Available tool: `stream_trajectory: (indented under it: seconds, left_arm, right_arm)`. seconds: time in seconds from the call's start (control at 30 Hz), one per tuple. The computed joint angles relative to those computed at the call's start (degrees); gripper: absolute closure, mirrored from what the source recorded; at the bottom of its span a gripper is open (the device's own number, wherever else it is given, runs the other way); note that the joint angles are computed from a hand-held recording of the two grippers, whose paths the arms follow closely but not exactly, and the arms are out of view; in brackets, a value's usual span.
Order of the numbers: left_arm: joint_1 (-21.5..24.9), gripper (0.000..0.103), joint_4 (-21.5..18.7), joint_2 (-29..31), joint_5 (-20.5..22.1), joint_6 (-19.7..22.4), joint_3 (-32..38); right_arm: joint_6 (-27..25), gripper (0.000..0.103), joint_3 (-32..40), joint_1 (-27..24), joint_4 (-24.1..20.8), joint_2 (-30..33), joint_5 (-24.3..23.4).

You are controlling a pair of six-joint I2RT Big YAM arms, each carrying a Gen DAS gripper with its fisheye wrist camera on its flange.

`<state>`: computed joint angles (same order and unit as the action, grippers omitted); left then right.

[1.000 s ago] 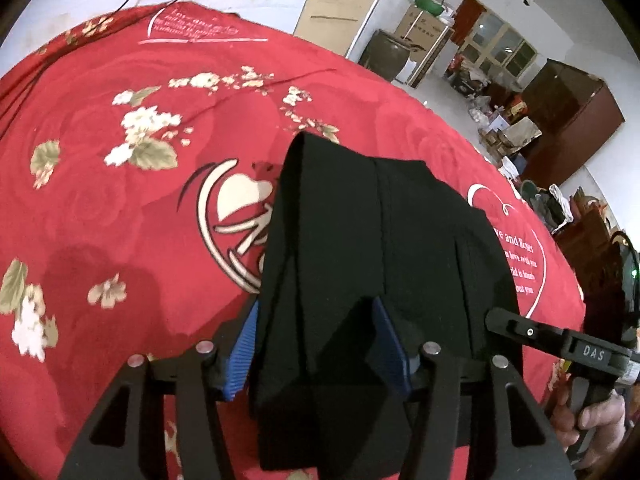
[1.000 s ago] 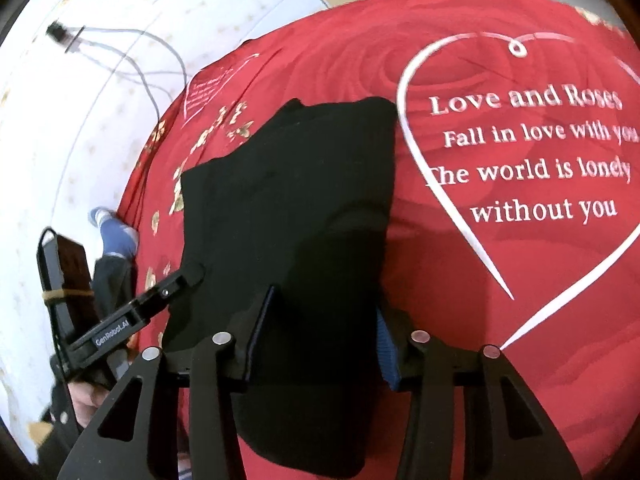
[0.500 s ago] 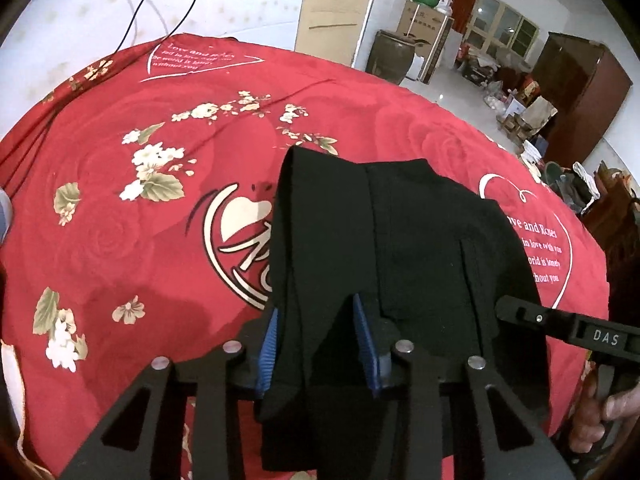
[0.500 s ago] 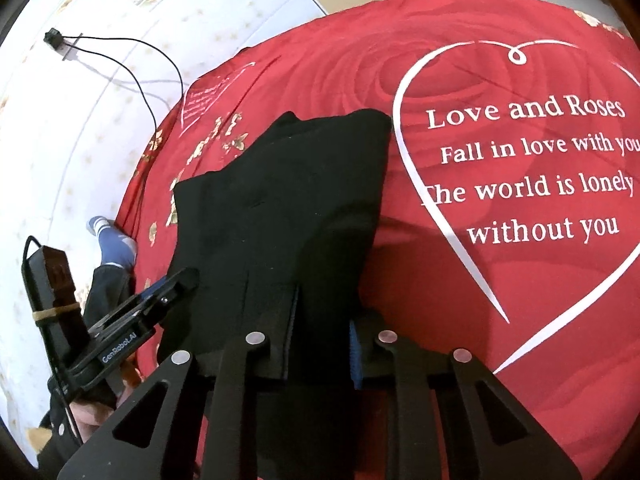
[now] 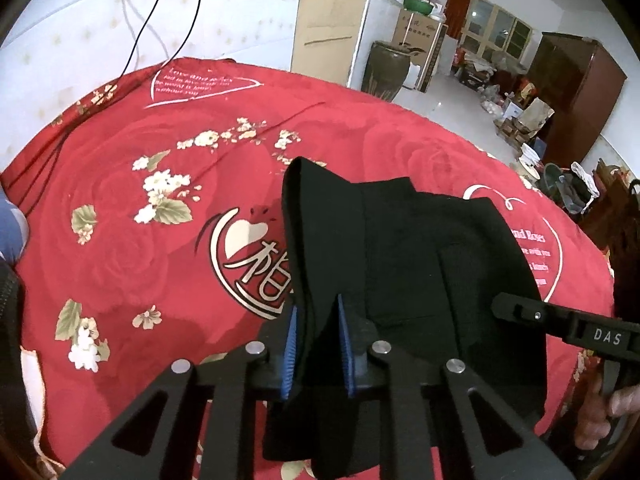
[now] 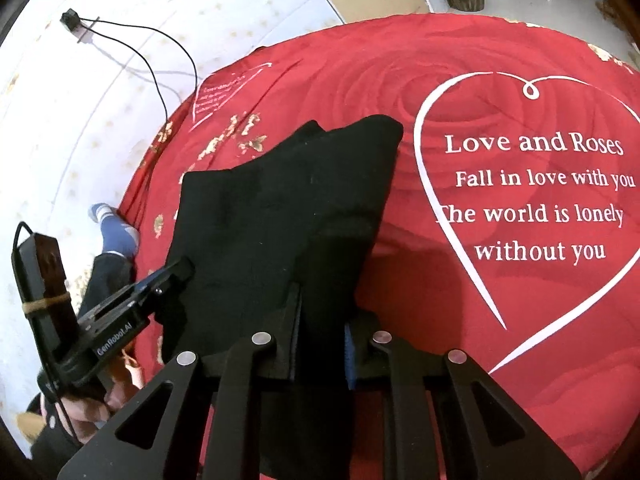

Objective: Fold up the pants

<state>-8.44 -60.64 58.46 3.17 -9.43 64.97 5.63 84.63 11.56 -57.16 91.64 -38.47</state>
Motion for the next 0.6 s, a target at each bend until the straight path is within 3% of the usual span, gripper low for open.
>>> stream_trajectory:
  seconds: [0.33, 0.6]
  left_arm:
    - [1.65, 0.083, -1.06, -0.15, 0.23, 1.39, 2.75]
    - [5.40, 0.084, -0.28, 3.35, 1.17, 3.90, 5.96]
  right_arm:
    - [1.13, 0.087, 1.55, 1.26, 0.03, -1.35, -1.42]
    - [2.76, 0.087, 6.36, 3.42, 1.04, 1.84, -2.21]
